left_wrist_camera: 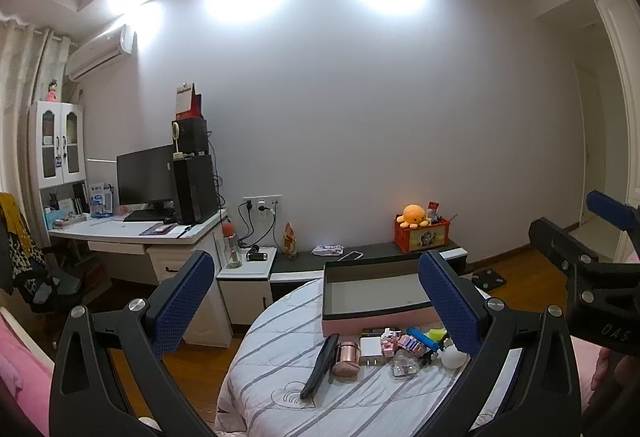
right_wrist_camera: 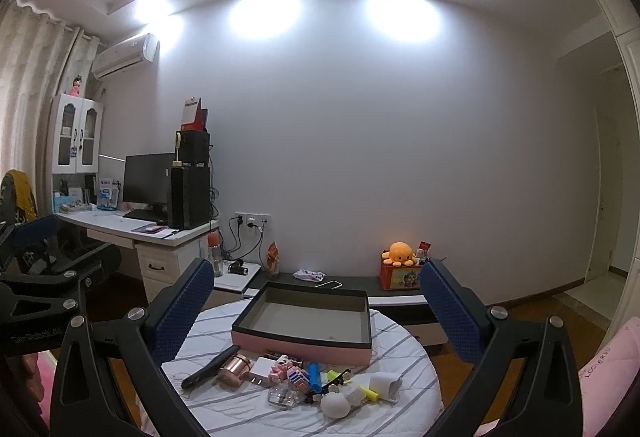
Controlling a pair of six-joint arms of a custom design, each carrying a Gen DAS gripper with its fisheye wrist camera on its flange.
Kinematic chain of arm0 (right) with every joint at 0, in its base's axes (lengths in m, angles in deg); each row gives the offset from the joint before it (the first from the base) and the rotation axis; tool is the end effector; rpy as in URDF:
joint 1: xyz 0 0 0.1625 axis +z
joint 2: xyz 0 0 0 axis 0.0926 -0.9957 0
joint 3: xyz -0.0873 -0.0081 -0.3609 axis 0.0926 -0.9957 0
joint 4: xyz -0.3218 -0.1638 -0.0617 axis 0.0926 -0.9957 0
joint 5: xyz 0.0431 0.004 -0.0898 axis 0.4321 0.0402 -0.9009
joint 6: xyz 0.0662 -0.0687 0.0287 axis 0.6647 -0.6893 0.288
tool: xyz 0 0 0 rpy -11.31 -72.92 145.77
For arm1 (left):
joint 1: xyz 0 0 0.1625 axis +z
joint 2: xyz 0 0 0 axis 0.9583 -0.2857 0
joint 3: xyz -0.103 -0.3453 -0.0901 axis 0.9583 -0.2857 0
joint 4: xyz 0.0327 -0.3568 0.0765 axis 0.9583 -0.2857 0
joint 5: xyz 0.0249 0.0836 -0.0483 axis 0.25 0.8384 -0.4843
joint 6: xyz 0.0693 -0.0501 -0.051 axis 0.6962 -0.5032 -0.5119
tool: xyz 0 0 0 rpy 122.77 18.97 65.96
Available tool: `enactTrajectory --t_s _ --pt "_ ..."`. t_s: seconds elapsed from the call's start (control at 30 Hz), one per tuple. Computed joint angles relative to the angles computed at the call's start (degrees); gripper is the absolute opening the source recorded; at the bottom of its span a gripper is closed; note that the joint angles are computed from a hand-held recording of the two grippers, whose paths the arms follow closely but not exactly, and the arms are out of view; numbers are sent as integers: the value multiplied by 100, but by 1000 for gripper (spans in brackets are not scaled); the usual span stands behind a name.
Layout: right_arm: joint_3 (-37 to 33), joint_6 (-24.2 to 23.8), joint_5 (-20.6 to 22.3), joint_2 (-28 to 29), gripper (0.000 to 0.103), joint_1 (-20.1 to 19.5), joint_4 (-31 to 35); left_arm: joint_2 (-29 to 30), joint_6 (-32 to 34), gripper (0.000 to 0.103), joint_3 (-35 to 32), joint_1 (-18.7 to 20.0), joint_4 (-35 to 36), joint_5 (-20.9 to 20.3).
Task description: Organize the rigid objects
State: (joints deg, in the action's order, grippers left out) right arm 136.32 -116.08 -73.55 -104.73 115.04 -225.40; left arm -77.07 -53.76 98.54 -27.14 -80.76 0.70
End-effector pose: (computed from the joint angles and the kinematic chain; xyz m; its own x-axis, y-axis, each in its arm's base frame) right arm 0.4268 -0.5487 0.1896 -0.6611 -0.1931 0.7251 -0.7459 0.0648 -0.6628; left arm -0.2346 -0.5536 0.3415 -0.6395 -0.0960 -0.7628 0.7499 0.1410 -0.6464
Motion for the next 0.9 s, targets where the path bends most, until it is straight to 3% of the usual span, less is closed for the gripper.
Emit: enactTrajectory --t_s 0.37,0.9 --pt "-215 -38 8 105 103 -94 60 249 -127 103 -393 89 314 66" --pt "-332 -45 14 171 103 -165 207 277 -178 103 -458 119 377 10"
